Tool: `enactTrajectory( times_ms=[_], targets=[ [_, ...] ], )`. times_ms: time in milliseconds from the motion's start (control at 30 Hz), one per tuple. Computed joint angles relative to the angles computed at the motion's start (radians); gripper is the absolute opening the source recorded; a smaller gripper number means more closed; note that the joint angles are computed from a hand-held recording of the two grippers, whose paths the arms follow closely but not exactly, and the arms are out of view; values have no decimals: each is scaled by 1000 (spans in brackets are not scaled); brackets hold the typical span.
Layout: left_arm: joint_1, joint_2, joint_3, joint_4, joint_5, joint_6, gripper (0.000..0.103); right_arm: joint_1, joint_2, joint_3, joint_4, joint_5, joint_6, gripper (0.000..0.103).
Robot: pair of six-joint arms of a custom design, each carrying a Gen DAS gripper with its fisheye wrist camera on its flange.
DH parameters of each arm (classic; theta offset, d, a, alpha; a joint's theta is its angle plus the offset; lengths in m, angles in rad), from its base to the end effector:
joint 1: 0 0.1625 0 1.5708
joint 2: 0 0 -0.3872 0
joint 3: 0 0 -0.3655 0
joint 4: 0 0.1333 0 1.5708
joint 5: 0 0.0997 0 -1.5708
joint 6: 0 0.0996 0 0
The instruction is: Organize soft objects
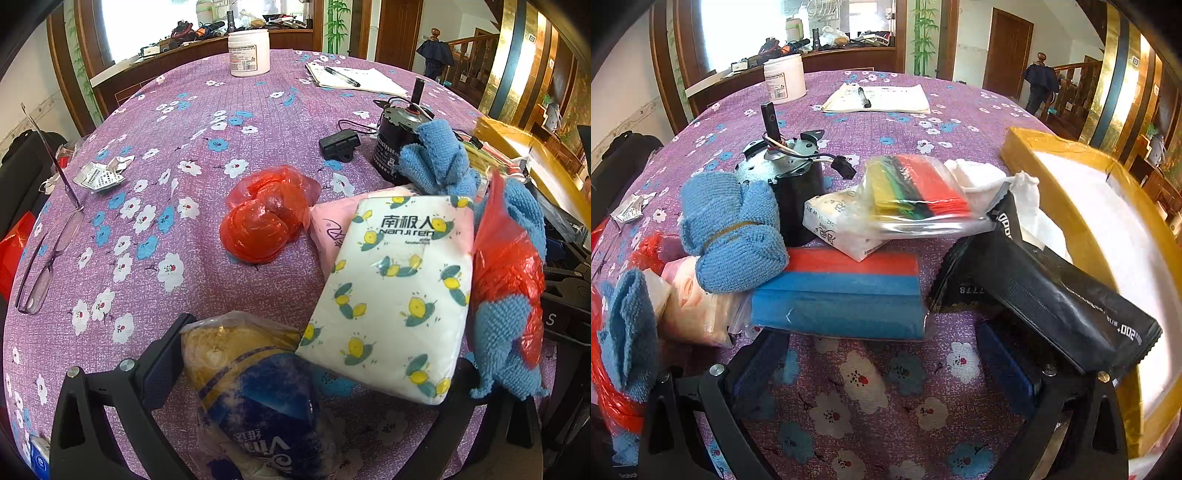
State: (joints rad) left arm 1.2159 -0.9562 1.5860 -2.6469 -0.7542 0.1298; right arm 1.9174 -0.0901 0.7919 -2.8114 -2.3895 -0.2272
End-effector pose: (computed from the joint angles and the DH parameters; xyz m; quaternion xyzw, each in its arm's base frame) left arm -0.0286 -0.6698 0.2451 0.1295 0.8900 -0.2453 0.3619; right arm 0.3237 -0.7180 -0.0459 0.1486 -0.8781 0.2666 0.3684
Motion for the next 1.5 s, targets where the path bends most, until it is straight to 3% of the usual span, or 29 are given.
enactTrajectory(
  times_ms=[500,633,767,867,933,1000,1133,1367,1500],
  targets=[
    [1,-3,4,1,7,-10,103,0,1,0,-2,-1,-2,102],
    [-9,-33,18,86,23,-101,103,0,1,2,-5,0,-2,102],
    [-4,-86,89,13,-13,-92,103,-1,0,6,-9,0,-2,102],
    [0,-128,102,55,-58,-148,103,-1,-13,10,37,7,12,102],
    [-7,-153,113,68,-59,-165,103,-5,-45,8,183,36,23,102],
    [-10,-172,106,104,-78,-197,103,-12,-67,-14,326,86,-16,102],
    [-18,-202,120,58,-81,-179,103,-17,-91,-68,557,121,-8,102],
    [-41,-304,170,92,-22,-199,103,-8,-289,187,458,288,-152,103],
    [-46,-403,232,110,57,-216,103,-4,-428,402,283,435,-247,102]
  ],
)
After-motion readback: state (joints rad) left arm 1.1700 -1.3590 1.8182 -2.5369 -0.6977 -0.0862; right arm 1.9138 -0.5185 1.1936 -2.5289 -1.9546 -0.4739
